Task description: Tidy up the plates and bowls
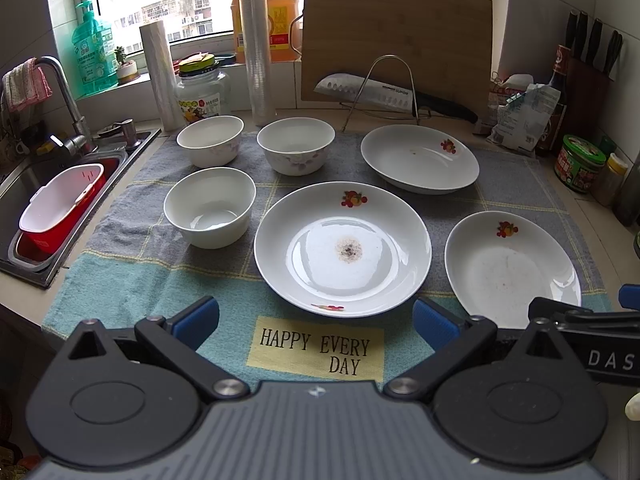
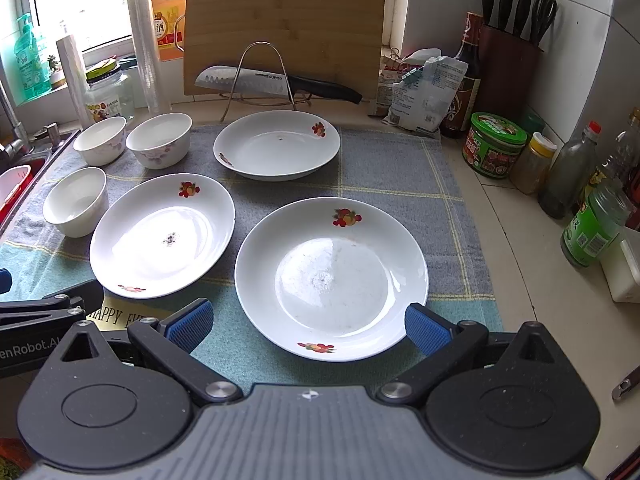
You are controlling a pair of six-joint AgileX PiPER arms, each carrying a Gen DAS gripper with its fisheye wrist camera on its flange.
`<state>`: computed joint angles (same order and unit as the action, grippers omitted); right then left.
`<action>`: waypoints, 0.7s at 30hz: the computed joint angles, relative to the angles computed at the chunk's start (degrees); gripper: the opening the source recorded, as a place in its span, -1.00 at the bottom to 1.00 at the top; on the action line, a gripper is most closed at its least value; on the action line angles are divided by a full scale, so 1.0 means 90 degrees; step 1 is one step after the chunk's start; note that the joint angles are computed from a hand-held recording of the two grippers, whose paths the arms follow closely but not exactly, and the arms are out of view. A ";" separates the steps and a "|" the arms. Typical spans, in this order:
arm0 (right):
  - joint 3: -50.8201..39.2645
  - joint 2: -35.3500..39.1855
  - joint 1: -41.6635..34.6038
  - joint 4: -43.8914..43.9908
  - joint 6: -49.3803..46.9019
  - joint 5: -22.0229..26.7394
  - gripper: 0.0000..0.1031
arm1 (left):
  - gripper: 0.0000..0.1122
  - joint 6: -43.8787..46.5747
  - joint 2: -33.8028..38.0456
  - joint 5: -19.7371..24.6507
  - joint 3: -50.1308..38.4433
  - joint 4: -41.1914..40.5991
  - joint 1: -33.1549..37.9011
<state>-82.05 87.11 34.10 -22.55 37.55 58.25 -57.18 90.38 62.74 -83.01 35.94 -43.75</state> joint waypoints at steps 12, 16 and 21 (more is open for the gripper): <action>-0.0066 0.0034 0.0059 -0.0044 0.0019 0.0052 1.00 | 0.82 -0.0052 -0.0031 -0.0044 0.0071 0.0032 -0.0005; -0.0090 0.0048 0.0079 -0.0072 0.0025 0.0071 1.00 | 0.82 -0.0050 -0.0038 -0.0060 0.0088 0.0027 0.0001; -0.0098 0.0057 0.0107 -0.0095 0.0031 0.0078 1.00 | 0.82 -0.0058 -0.0039 -0.0067 0.0095 0.0028 0.0000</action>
